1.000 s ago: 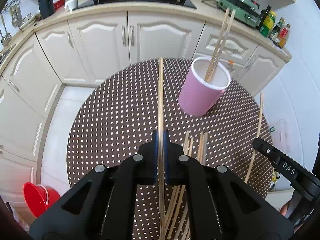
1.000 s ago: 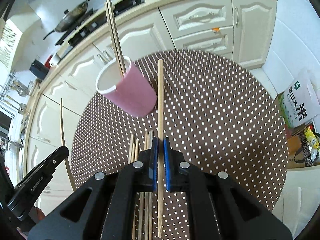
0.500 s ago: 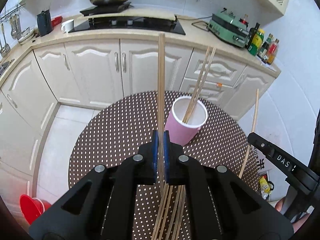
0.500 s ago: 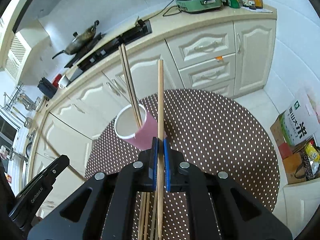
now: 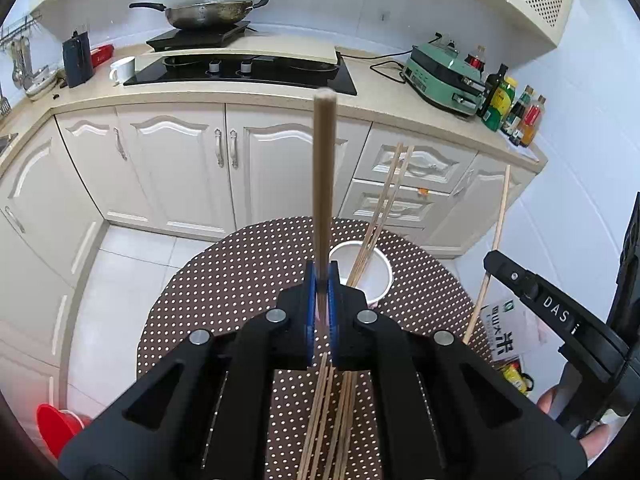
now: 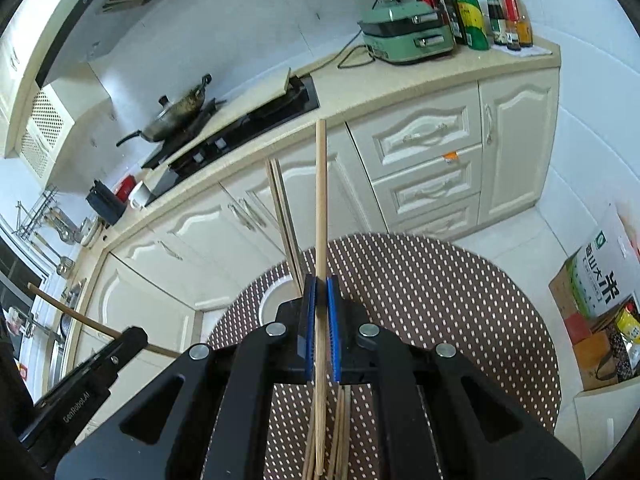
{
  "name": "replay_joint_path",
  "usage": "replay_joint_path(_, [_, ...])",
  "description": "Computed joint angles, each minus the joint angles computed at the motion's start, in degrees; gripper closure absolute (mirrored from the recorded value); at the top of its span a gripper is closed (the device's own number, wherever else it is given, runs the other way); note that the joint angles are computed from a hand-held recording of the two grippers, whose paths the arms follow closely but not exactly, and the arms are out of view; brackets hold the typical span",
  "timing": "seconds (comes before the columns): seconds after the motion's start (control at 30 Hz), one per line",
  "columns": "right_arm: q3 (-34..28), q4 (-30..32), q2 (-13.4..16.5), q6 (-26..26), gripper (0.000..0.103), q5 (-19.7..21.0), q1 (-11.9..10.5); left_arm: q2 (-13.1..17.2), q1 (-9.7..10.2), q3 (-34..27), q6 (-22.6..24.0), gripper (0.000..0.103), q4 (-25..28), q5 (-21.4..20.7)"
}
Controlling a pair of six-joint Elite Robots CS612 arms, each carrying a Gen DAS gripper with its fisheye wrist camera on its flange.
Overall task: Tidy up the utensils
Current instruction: 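Lower the right gripper's chopstick into the cup while the left gripper lowers its own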
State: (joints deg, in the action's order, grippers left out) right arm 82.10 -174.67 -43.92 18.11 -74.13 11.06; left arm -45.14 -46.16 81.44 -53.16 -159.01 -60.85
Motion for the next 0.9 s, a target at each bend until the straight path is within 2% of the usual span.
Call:
replay_joint_path(0.27, [-3.5,-1.8,1.4,1.7,0.098,-1.6,0.4,0.4,1.32,-1.0,2.5,0.097,-3.6,-1.7])
replay_joint_path(0.57, [-8.1,-1.4,3.8,3.6,0.098,-3.3,0.7,1.7,2.32,-3.4,3.6,0.097,-3.4,-3.5])
replay_joint_path(0.73, [-10.3,-1.6,5.2,4.5,0.098,-4.3,0.9,1.9,2.25,-4.5,5.7,0.097,-3.7,-1.6])
replay_joint_path(0.9, [-12.3,-2.0,6.8,5.7,0.098,-4.3,1.0,2.5,2.84,-6.1,7.1,0.097,-4.0,-2.2])
